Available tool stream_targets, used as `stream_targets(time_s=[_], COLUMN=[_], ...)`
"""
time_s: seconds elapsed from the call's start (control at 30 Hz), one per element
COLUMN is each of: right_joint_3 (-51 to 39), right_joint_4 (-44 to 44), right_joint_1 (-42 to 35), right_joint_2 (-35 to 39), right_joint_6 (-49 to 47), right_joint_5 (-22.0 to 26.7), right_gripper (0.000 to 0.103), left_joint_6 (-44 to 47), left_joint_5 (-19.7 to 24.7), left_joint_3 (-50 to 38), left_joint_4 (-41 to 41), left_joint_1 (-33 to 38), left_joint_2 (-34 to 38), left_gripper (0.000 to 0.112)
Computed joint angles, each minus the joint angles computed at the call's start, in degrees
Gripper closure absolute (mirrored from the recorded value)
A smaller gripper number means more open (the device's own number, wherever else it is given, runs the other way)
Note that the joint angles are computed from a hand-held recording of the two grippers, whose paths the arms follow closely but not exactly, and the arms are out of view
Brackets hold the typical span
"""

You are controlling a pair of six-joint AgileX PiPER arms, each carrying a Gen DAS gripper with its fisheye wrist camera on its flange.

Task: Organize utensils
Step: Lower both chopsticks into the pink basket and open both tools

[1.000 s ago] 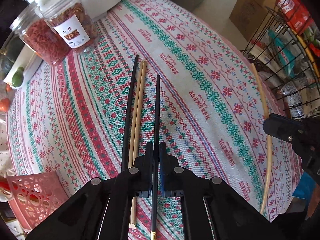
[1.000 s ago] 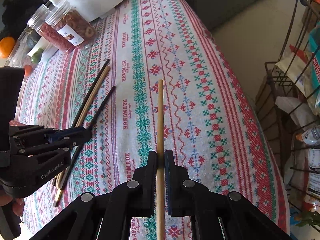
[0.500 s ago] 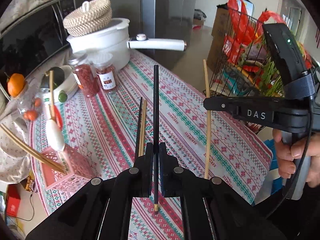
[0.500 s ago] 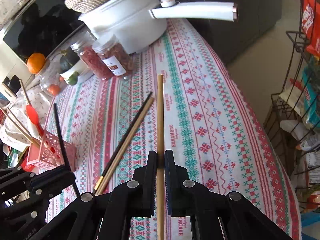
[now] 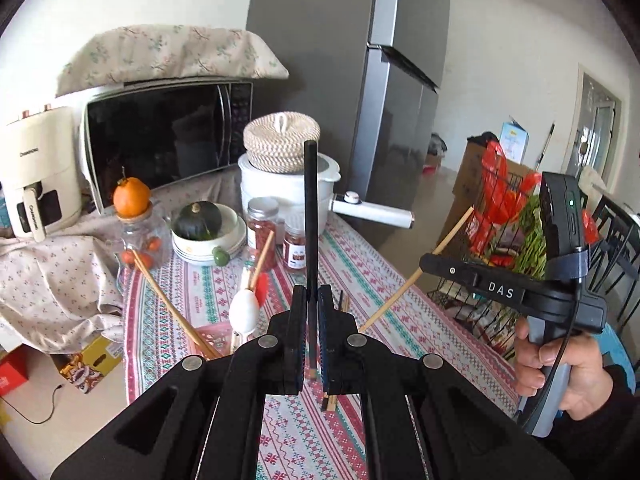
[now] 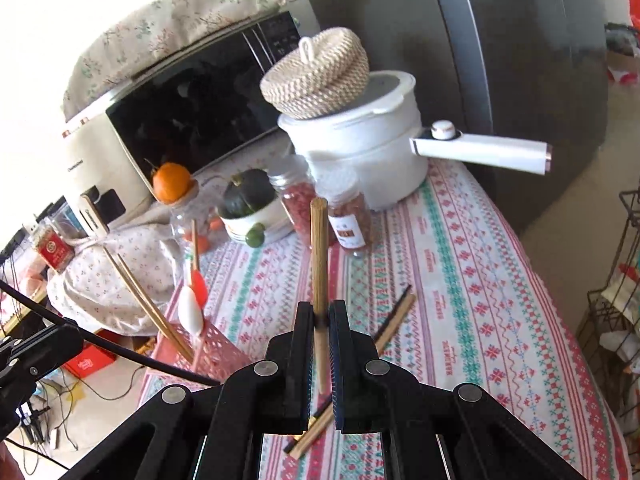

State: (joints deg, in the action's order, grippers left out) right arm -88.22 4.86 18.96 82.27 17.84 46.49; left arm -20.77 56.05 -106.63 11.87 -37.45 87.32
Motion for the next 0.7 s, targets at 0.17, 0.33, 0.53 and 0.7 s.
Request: stream_targets(time_s=[0.17, 0.33, 0.53, 0.7], right_joint_3=[-1.4, -3.6, -8.2, -10.5], right_joint_4=[-3.3, -4.1, -4.9, -5.1], right_joint_1=[4.1, 7.3, 10.9, 12.8], right_joint_2=[0.0, 0.9, 4.3, 7.2], right_joint_6=[3.5, 4.8, 6.5, 7.5], right_joint_5=[-3.2, -5.4, -5.8, -6.4], right_gripper=[0.098, 0.098, 0.098, 0.097], left_joint_6=[-3.7, -7.7, -11.0, -14.0], left_joint_5=[-2.3, -5.2, -8.7, -10.8], left_joint_3=[2.0, 4.2, 7.0, 9.2], left_joint_4=[4.8, 10.7, 14.1, 15.9], left_joint_1=[1.0, 2.5, 5.3, 7.3], left_joint_2=[-3.6, -5.0, -2.9, 0.2], left_gripper=[0.107, 0.107, 0.107, 0.107])
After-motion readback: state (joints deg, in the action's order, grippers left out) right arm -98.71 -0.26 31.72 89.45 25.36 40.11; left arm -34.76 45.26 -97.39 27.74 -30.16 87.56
